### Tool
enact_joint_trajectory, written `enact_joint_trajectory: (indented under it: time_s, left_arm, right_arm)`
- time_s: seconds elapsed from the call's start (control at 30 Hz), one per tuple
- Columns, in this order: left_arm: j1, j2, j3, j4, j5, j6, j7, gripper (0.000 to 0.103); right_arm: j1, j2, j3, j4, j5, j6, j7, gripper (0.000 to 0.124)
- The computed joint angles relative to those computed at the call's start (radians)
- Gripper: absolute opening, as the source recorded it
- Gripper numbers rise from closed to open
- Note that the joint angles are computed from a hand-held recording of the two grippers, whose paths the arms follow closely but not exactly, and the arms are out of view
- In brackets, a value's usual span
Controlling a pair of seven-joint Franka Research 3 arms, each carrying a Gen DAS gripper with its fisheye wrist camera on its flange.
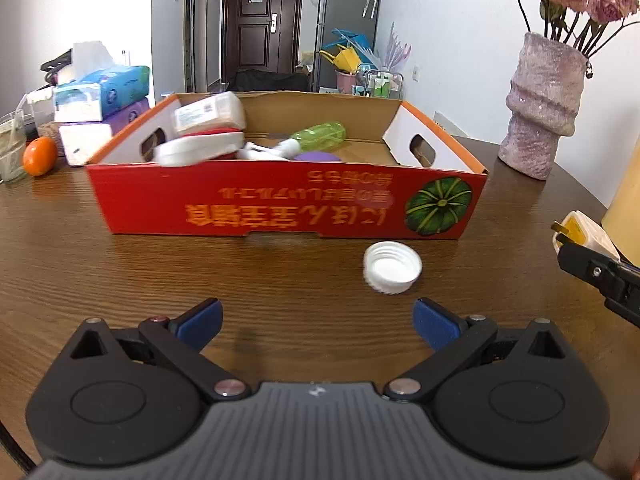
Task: Organize rigid objects
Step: 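Grasp the white cap with the left gripper while the right gripper holds the plug adapter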
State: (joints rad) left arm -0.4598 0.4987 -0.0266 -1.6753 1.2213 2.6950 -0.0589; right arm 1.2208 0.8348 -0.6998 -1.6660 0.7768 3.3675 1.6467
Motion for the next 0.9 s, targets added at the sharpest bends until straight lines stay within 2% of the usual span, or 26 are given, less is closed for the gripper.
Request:
enact_joint_trajectory:
  time_s: [0.1, 0.17, 0.33, 0.5, 0.6, 0.7, 0.73, 0.8, 0.87, 0.9]
  left_arm:
    - [-0.013, 0.048, -0.005, 0.067, -0.03, -0.033, 0.026, 0.103]
    - [-0.034, 0.08, 0.002, 0.118, -0.052, -0.082, 0.036, 0.103]
    - [-0.06, 0.154, 0.014, 0.229, -0.11, -0.136, 0.091, 0.103]
    - [-0.076, 0.21, 0.028, 0.306, -0.167, -0.157, 0.161, 0.103]
    - [-0.082, 0.232, 0.037, 0.337, -0.2, -0.162, 0.191, 0.102]
    - [-0.083, 0.242, 0.043, 0.347, -0.221, -0.142, 0.218, 0.086]
    - [-0.085, 0.246, 0.044, 0.352, -0.228, -0.141, 0.231, 0.075]
    - [-0.097, 0.244, 0.058, 0.348, -0.221, -0.136, 0.232, 0.066]
    - [-0.098, 0.239, 0.064, 0.337, -0.213, -0.11, 0.231, 0.05]
    - [-0.1, 0.237, 0.068, 0.334, -0.209, -0.104, 0.23, 0.047]
  right_arm:
    - [-0.041, -0.007, 0.028, 0.0, -0.008, 0.007, -0.009, 0.046]
    - [-0.066, -0.006, 0.043, 0.005, -0.01, 0.01, -0.017, 0.046]
    - [-0.152, -0.022, 0.125, 0.018, -0.018, 0.044, -0.067, 0.046]
    - [-0.196, -0.013, 0.161, 0.052, 0.016, 0.042, -0.124, 0.046]
    - [-0.243, -0.02, 0.222, 0.062, 0.008, 0.072, -0.156, 0.046]
    - [-0.254, -0.014, 0.242, 0.078, 0.029, 0.085, -0.194, 0.046]
    - [-0.258, -0.012, 0.249, 0.084, 0.037, 0.085, -0.205, 0.046]
    - [-0.249, 0.0, 0.24, 0.098, 0.066, 0.079, -0.23, 0.046]
    - [-0.237, 0.01, 0.229, 0.109, 0.095, 0.065, -0.254, 0.046]
    - [-0.251, 0.004, 0.249, 0.109, 0.089, 0.07, -0.259, 0.046]
